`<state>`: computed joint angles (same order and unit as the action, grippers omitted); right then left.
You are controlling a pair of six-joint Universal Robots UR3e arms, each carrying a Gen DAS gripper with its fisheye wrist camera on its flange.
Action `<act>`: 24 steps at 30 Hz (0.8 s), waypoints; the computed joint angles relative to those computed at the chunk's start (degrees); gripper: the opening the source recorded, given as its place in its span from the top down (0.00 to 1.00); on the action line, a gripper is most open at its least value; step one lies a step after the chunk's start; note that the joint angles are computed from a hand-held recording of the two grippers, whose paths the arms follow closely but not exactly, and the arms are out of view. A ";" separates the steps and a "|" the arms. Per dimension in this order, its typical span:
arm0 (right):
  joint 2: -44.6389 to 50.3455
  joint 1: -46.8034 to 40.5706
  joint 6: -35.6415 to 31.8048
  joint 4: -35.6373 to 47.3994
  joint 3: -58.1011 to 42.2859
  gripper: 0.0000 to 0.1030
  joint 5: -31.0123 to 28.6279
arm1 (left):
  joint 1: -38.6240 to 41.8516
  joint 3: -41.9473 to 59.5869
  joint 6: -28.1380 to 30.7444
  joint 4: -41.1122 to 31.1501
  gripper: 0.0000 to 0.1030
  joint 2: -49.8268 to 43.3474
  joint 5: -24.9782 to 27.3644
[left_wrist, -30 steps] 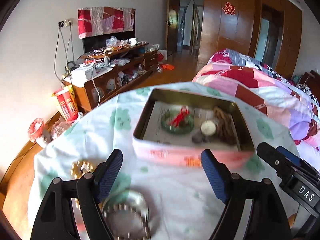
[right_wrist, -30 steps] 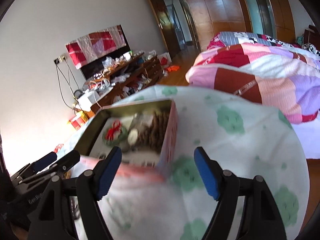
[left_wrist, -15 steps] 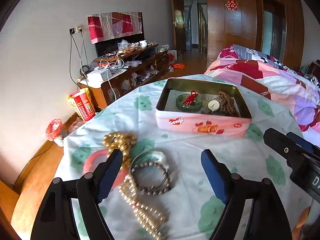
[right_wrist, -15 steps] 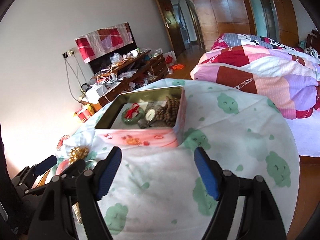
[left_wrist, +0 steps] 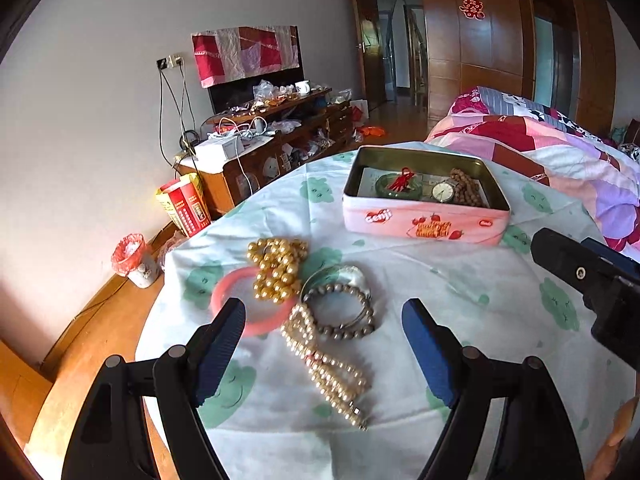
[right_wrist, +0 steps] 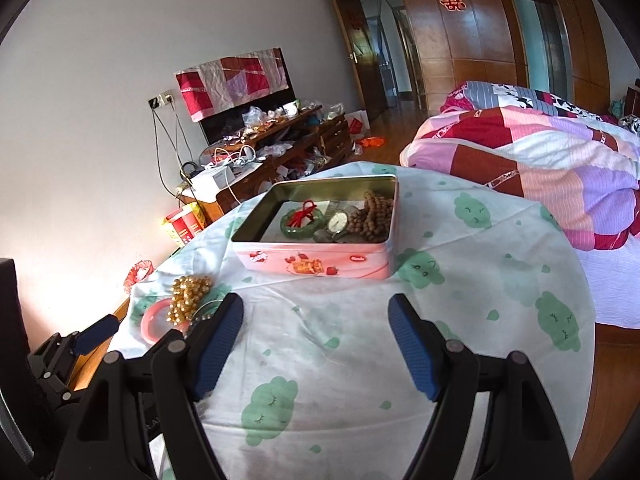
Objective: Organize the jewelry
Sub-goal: 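Grasp the pearl strand with the right gripper and lift it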
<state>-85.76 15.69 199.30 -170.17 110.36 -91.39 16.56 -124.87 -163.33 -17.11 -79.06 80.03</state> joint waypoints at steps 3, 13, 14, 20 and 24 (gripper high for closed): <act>-0.21 0.76 -0.48 0.15 0.38 0.24 0.03 | 6.45 -5.40 3.08 -1.09 0.22 5.64 -6.82; 2.89 3.16 -3.39 1.52 -0.58 0.40 2.55 | 25.18 -15.08 10.70 -6.57 0.31 16.73 -16.73; 3.60 3.41 -3.32 1.84 -1.19 0.40 3.16 | 26.21 -15.05 10.83 -6.77 0.35 16.75 -17.35; 6.86 6.01 -5.85 3.71 -4.88 0.40 4.61 | 30.60 -13.42 10.83 -9.88 0.40 15.53 -21.40; 9.19 6.72 -7.14 5.39 -6.85 0.40 8.14 | 31.15 -14.06 12.98 -9.65 0.44 15.98 -21.59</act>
<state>-76.57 22.40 192.15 -164.78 103.51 -83.25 47.72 -138.94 -150.35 -26.76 -63.08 58.44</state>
